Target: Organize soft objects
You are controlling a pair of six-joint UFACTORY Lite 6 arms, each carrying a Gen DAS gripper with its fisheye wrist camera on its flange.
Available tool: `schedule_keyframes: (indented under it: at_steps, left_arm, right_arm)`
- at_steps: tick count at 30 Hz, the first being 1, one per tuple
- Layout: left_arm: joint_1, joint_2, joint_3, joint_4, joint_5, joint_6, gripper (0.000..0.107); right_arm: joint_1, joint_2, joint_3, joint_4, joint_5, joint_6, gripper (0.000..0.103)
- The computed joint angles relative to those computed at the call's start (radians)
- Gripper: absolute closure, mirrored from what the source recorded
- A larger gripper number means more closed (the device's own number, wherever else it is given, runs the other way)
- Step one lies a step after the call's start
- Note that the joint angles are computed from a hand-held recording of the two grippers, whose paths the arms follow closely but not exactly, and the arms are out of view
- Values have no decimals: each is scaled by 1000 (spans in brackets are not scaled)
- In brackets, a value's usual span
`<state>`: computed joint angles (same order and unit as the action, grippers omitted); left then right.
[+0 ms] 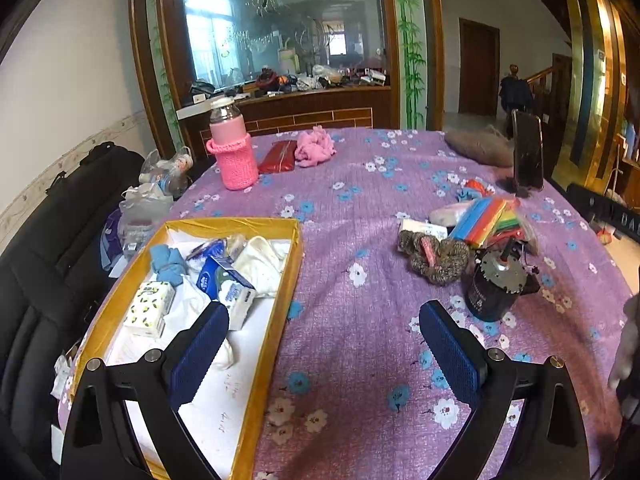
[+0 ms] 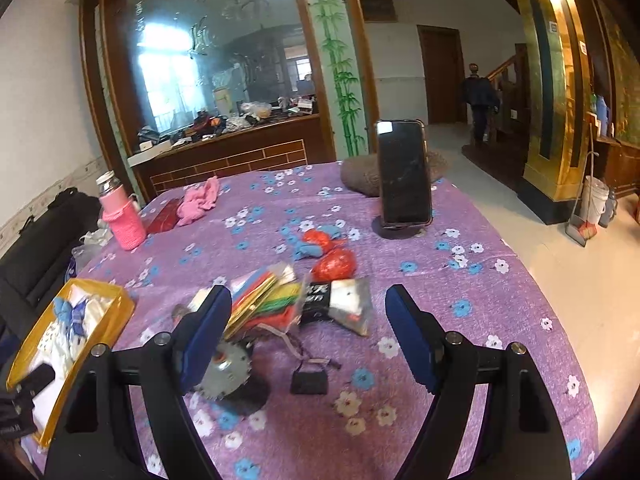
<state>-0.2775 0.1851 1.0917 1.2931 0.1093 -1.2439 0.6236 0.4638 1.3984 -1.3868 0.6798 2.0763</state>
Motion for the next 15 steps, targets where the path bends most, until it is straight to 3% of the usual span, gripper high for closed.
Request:
schedule_keyframes:
  at_steps: [9,15]
  left_arm:
    - [-18,170,172,-341,47,334,10]
    - [-48,279,277,-336,100,333,10]
  right_arm:
    - [-120,64,61,-35,-67,15,24]
    - [-189,44,-44,-142,-148,168,24]
